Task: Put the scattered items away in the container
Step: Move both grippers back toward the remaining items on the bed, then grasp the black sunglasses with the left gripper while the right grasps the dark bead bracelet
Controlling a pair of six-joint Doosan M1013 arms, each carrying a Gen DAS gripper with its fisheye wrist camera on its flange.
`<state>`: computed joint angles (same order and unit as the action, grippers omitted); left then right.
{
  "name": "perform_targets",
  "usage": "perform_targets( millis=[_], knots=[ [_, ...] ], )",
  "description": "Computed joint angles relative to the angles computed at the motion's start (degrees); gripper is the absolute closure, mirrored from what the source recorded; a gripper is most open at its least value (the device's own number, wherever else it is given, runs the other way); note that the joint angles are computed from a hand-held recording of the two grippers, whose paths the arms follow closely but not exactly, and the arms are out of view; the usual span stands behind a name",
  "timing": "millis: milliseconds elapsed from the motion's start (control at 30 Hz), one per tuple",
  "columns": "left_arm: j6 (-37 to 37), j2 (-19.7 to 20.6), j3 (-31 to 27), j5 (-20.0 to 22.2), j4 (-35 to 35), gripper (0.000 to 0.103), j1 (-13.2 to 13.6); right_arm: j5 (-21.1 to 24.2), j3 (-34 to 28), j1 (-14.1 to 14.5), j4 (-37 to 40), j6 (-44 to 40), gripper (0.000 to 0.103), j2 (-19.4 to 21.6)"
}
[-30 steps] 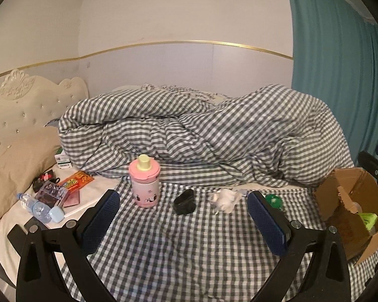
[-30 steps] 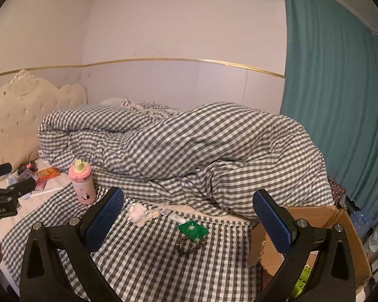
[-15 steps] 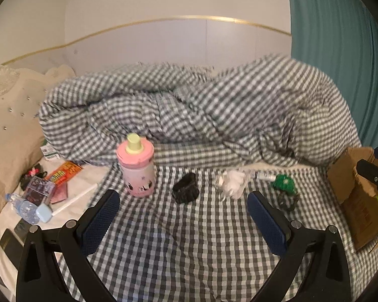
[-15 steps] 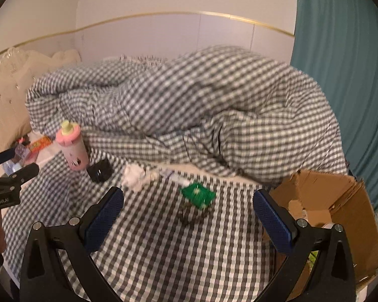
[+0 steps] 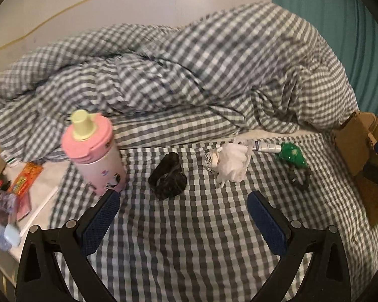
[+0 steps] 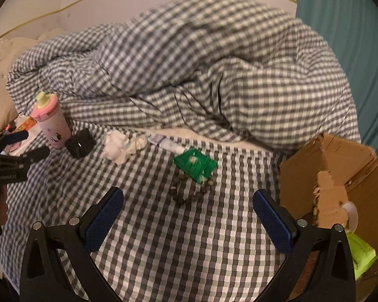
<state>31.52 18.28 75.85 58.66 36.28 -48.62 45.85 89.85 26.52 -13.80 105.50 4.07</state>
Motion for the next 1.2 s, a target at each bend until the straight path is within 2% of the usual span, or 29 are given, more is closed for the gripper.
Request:
perform_targets(
  millis=[167,467,667,967,1067,1133,1200],
  knots=[
    [6.52,1.22,0.02,-4.06,-6.31,0.0,3.02,0.99,-0.26,-0.52,1.24,-0.99,0.0,1.62],
    [15.38,5.66,-3.09,-0.71,-7.18,0.0,5.49,1.68,-0.66,-1.1,2.41,-2.19,0.0,3.93],
    [18.76,7.43,-4.19,0.4,-8.52,0.0,6.54,1.95,-0.56,-1.25,3.24,-2.63,0.0,4.64],
    [21.48,8.75,-4.53,-0.2,-12.79,0.001,8.33,1.97,-0.97,-0.98,1.8,-1.98,0.0,5.54],
    [21.88,9.2,-4.64,0.16,-13.84,0.015,8.62,1.59,-1.01,-0.75,1.02,-1.62,0.0,5.83],
    [21.38,8.87,-4.12,-1.31,-15.22,0.038,8.87,1.24,-1.0,-0.61,0.1,-0.86,0.0,6.24],
    [19.97,8.77,-4.05,-1.56,-14.9,0.041,8.76,1.81,-1.28,-0.6,0.03,-0.48,0.0,6.89]
  ],
)
